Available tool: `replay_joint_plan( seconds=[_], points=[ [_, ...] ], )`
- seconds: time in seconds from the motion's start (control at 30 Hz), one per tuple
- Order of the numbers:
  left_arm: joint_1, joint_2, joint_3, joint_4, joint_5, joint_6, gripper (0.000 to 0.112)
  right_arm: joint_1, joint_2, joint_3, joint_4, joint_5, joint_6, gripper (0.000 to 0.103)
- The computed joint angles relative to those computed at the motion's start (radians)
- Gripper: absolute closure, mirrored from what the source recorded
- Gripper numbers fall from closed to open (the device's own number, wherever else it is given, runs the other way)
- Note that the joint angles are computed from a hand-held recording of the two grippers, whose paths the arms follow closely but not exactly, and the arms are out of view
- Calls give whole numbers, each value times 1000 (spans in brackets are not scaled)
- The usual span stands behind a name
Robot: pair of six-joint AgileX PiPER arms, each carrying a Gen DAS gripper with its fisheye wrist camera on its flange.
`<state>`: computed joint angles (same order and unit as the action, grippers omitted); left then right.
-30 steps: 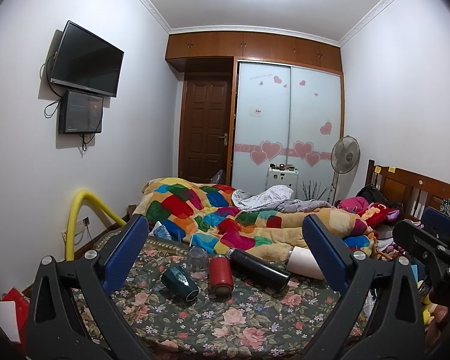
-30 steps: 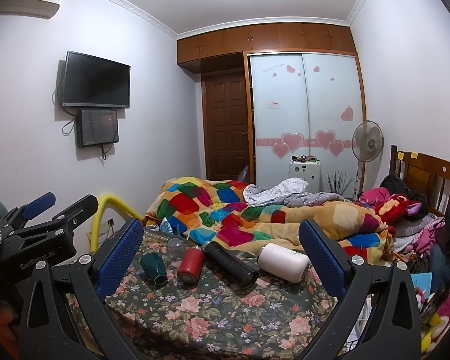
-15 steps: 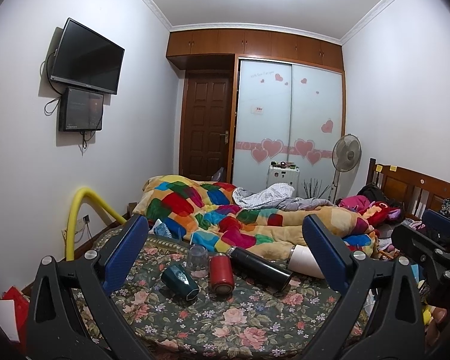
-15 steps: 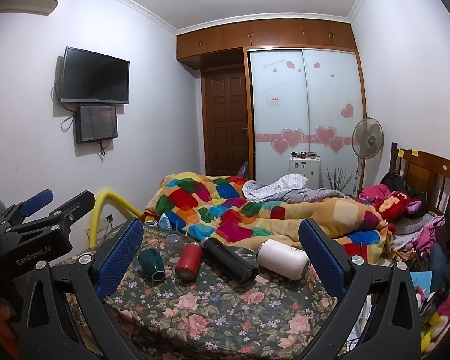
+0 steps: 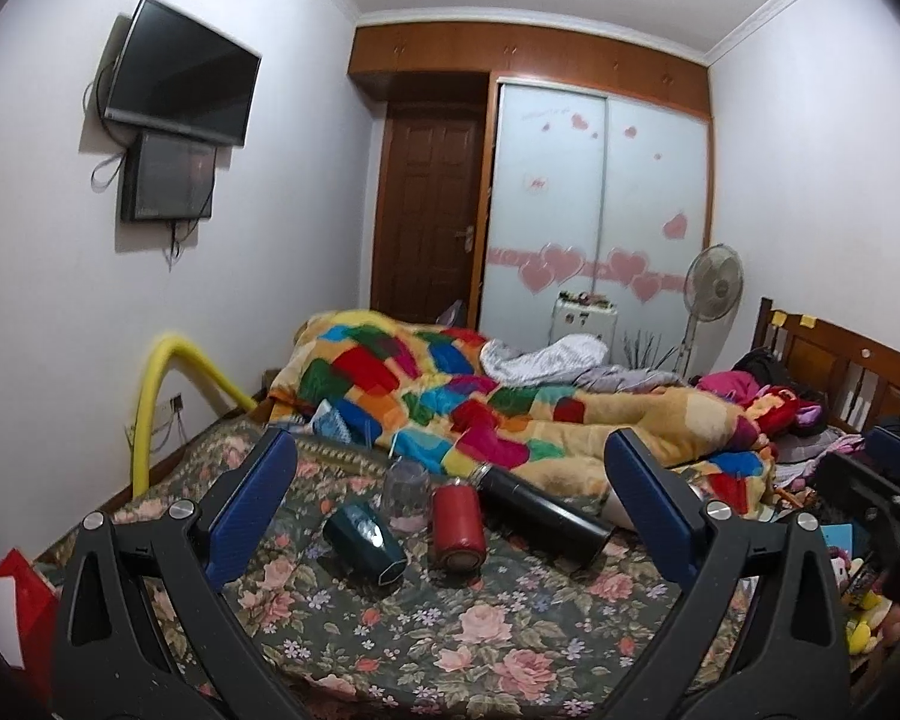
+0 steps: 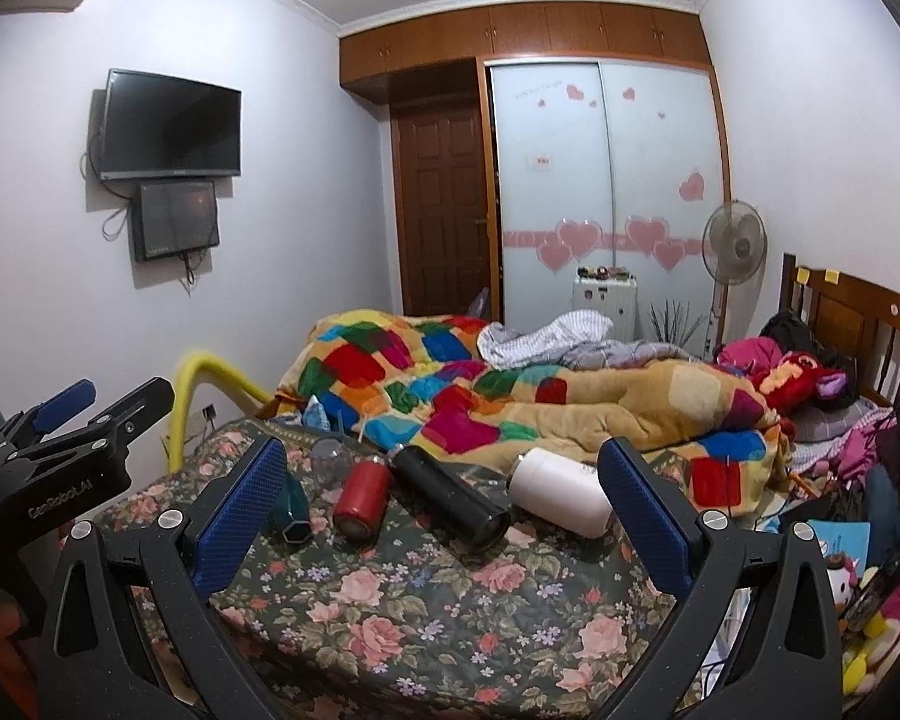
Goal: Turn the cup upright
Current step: 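Move the left tool down to the dark green cup and grasp it, then lift the green cup with the left tool and rotate it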
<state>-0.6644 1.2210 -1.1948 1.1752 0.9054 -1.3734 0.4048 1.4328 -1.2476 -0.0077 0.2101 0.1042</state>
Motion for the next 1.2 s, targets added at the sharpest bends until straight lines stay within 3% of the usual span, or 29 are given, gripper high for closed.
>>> replay_joint_plan(
  seconds=[0.17,0.27,0.53,0.67,0.8,1.03,1.1,1.2],
  points=[
    [205,115,-14,-152,-113,54,9,-22,74,-57,31,46,-22,0],
    [360,227,-55,-372,-212,238,9,-36,121,-95,43,76,-27,0],
    [578,535,-211,-781,-300,556,17,-63,218,-183,29,146,-5,0],
    [644,668,-350,-953,-245,669,22,-67,255,-214,23,167,5,0],
    [667,775,-469,-1013,-179,685,27,-71,294,-255,19,189,4,0],
    [667,889,-592,-985,-125,639,28,-79,333,-293,27,214,-3,0],
    [672,928,-636,-1003,-98,649,36,-78,337,-296,24,219,-2,0],
    [670,950,-655,-992,-91,645,38,-79,335,-293,15,217,3,0]
  ],
)
